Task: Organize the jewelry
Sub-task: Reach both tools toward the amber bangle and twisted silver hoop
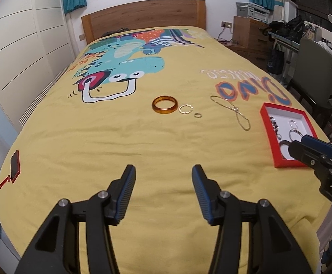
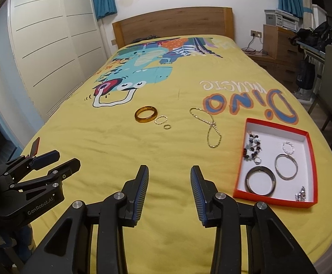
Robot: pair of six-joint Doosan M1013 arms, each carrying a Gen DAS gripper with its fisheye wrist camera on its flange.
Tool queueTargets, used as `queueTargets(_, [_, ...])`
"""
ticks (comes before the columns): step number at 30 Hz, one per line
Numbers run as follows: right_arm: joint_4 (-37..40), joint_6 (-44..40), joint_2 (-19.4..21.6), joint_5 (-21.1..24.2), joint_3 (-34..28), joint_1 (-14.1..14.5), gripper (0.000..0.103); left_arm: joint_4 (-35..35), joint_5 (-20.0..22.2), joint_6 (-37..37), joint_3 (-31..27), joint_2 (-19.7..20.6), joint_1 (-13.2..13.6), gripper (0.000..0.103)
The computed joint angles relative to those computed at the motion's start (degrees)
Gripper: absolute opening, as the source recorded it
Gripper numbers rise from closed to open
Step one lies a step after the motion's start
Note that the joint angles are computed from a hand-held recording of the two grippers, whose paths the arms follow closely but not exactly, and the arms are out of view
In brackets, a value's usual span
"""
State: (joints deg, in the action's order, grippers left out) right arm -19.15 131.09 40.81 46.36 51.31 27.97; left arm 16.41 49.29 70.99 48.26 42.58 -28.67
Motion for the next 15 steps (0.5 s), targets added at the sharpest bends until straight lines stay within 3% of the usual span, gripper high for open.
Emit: queueTargets(15, [7.05, -6.48, 7.2, 4.32, -9.79, -1.29, 0.039, -2.6, 5.87, 0.21, -6.71, 5.83, 2.51, 0.049])
